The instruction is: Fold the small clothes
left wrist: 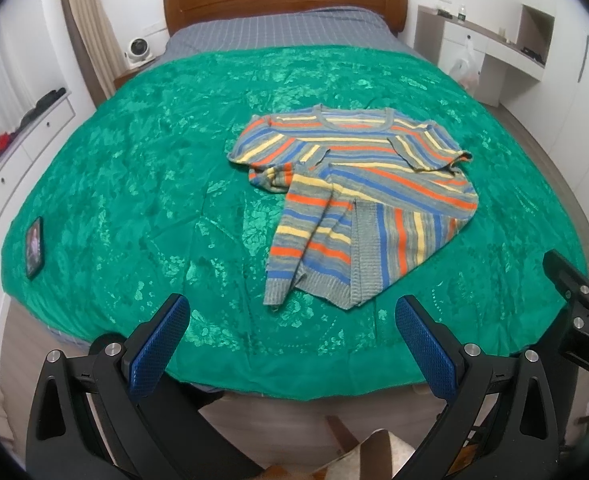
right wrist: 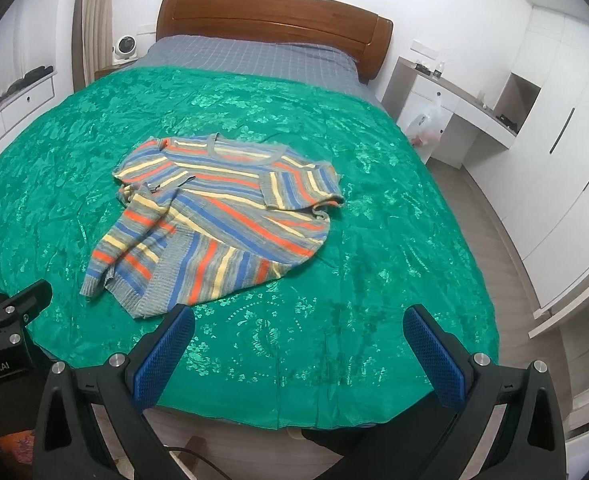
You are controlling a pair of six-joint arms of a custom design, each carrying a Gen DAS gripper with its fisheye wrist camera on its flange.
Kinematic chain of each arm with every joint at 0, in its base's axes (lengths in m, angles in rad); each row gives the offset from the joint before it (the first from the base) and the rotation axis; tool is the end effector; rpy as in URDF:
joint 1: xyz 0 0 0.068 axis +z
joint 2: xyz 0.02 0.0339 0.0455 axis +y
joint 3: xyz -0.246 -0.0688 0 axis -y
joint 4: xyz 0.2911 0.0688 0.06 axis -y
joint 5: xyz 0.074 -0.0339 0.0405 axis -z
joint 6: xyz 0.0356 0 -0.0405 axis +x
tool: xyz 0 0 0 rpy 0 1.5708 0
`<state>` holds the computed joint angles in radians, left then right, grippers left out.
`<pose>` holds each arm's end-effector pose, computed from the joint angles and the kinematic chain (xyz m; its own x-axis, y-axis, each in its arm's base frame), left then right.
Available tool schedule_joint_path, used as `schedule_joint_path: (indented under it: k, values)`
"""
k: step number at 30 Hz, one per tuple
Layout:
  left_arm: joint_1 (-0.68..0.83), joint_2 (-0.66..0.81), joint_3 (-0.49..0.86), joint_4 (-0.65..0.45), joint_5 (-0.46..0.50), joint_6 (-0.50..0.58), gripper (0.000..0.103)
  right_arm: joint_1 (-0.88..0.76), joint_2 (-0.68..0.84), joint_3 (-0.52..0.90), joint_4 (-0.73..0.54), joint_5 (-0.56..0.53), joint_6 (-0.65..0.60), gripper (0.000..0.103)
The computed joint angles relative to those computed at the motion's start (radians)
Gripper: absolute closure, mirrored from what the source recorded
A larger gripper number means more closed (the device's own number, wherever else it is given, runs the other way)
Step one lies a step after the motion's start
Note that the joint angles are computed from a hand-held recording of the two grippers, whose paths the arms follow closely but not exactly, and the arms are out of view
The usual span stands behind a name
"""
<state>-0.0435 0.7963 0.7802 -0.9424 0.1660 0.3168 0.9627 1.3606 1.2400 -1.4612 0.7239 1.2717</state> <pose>0.2023 -0.0147 0.2554 -0.7340 0.3395 -0.5883 0.3856 0.9213 0.0506 0.1700 0.2030 0.2780 -0.7599 0.1615 -0.6296 0.3635 0.9086 -0.2057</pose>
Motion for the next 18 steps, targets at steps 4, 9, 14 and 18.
schedule_joint_path:
  k: [4, 9, 14, 18]
  values:
    - [0.0, 0.001, 0.003, -0.007, 0.001, -0.006, 0.0, -0.004, -0.013, -0.009, 0.005, -0.006, 0.001, 0.0]
    - [-0.002, 0.001, 0.003, -0.007, 0.003, -0.009, 0.0, -0.011, -0.023, -0.019, 0.01, -0.015, 0.003, 0.0]
    - [-0.002, 0.002, 0.007, -0.013, 0.003, -0.01, 0.0, -0.011, -0.023, -0.019, 0.007, -0.014, 0.004, 0.0]
    - [-0.003, 0.002, 0.007, -0.012, 0.002, -0.01, 0.0, -0.011, -0.023, -0.017, 0.0, -0.017, 0.008, 0.0]
